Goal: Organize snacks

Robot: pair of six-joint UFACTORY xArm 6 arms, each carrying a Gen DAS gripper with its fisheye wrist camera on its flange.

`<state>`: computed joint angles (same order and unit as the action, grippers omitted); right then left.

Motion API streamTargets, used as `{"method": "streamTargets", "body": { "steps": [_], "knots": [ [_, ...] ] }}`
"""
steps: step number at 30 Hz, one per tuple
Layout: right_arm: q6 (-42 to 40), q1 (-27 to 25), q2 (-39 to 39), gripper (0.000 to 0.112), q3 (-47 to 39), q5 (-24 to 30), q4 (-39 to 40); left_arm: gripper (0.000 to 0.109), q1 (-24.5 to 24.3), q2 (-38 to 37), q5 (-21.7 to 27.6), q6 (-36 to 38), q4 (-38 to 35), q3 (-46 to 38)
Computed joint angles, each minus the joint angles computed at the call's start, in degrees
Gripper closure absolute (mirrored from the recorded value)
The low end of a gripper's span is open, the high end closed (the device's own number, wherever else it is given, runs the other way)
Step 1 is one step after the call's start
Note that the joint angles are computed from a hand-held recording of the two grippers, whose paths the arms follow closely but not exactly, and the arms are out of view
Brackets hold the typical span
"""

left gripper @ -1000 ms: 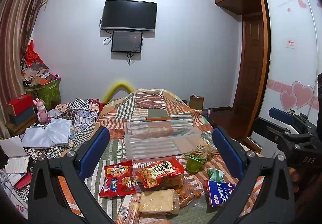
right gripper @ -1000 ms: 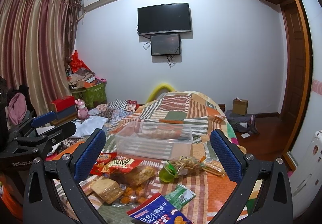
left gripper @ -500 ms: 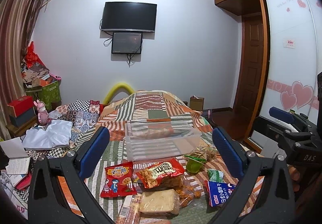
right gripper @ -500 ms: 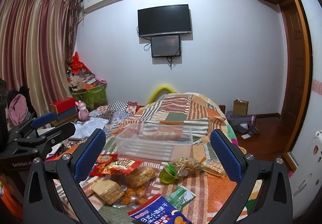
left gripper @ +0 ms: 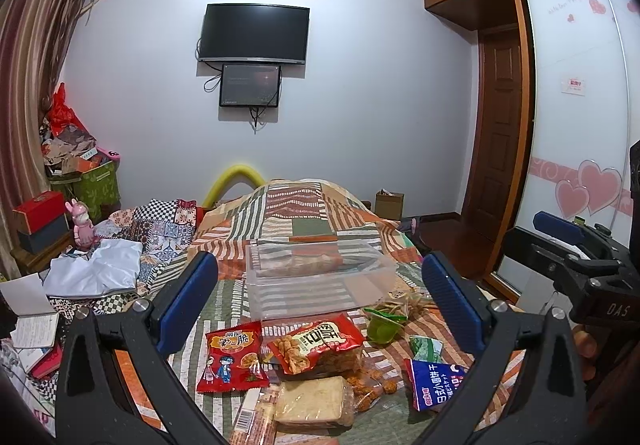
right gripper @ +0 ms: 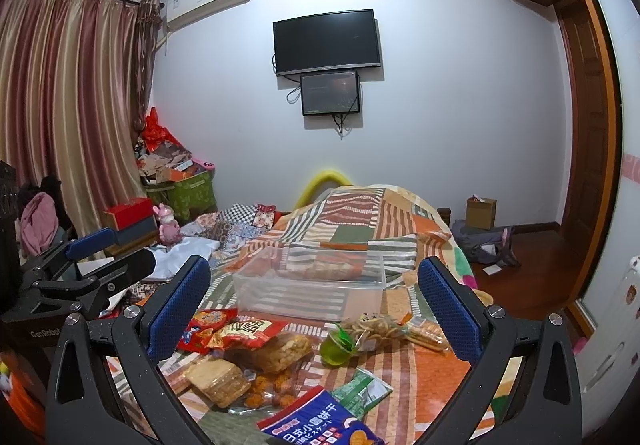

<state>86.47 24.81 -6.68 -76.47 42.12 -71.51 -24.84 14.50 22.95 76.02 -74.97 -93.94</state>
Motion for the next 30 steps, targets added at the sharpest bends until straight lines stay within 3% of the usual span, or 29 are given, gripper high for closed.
{"method": "streamTargets", "body": {
  "steps": [21,30],
  "knots": [
    [-0.16,0.25,0.85,0.009,-0.41,-0.55,0.30,0.006,0.46,0.91,0.45,-1.74,0.98,-0.86],
    [-1.31,-1.32,1.96,0.009,-0.26,-2.55,2.74,0.006,1.21,4.40,2.87,-7.31,6.36,-3.43]
  ]
}}
